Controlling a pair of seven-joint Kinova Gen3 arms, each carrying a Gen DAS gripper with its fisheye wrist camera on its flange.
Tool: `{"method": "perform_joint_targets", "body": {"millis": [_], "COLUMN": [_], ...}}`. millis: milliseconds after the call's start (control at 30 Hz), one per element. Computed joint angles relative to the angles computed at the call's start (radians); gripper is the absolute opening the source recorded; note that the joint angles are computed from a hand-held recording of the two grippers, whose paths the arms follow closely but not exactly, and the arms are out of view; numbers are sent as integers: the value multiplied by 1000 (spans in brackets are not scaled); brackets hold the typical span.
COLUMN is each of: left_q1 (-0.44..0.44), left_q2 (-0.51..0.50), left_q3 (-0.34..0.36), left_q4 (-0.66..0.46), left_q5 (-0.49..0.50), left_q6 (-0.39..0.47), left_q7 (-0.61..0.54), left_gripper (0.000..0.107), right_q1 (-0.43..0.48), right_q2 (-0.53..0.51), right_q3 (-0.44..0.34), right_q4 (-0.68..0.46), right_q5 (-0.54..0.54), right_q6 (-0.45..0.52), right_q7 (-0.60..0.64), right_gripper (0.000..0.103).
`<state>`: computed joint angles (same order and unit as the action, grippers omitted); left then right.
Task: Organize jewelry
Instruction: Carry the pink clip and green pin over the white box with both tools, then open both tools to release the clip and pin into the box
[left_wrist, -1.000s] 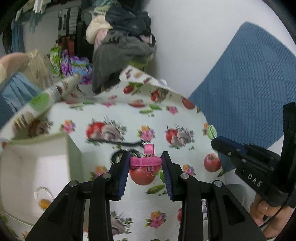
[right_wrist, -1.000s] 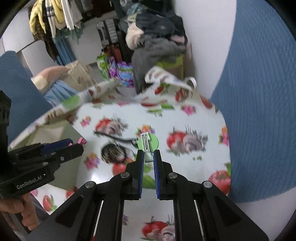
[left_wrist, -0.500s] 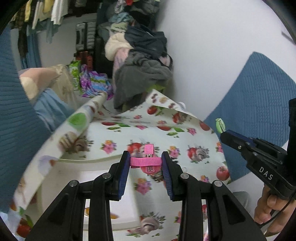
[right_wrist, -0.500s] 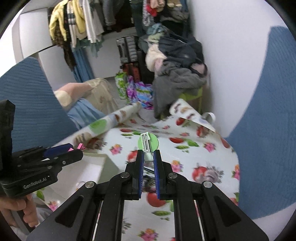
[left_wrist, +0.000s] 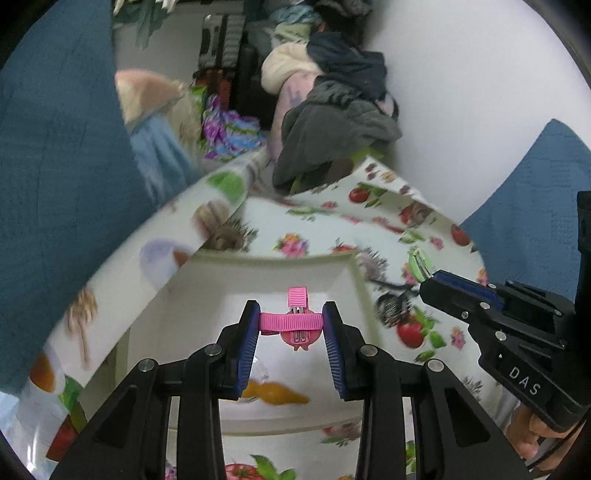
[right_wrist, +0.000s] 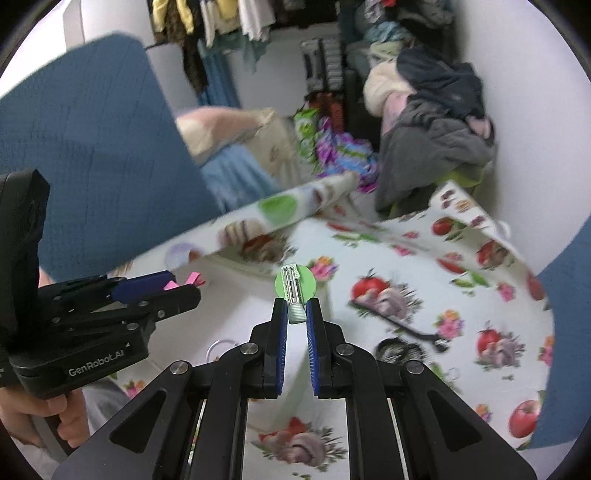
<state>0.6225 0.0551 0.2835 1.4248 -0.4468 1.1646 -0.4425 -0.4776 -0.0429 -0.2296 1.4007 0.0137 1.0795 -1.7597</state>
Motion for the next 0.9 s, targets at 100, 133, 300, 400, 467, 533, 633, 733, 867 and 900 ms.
{"method": "perform_joint_targets", "body": {"millis": [100,133,300,400,467,533,633,733,867,900], "left_q1": [-22,-31,-69,-79,-88,-93,-99,-100,-83,-78], "left_q2": [-24,-32,-61,-62,-71,-76,-82,-79,-85,-87], "left_q3": [-12,-13,-1,6,6,11,17,25,45,52], "left_q4": [76,98,192,210,228,234,229,202,164,154], "left_q5": [45,58,104,110,124,121,128,122,65,47], "left_q6": [-51,-68,-144,-151,-164,-161,-159,-122,-79,-68], "left_q7": [-2,-2,0,-2,-5,3,6,18,70,83], "left_gripper": [35,35,35,35,35,35,36,36,54,54], "right_q1": [-22,-29,-55,-71,-82,-87,-85,-71,-54,-50], "right_q2": [25,34,56,70,78,78,76,69,46,38], "right_q3": [-18,-21,-20,-22,-22,-19,-13,-3,2,2], "right_q4": [22,29,62,73,74,82,87,82,75,71], "right_q5": [13,17,14,26,39,42,31,-2,-28,-26], "right_q6": [5,6,17,20,23,14,8,10,3,3], "right_q7": [-22,-27,-35,-47,-63,-81,-83,-63,-32,-28], "right_gripper": [8,8,8,8,9,9,9,19,30,30]}}
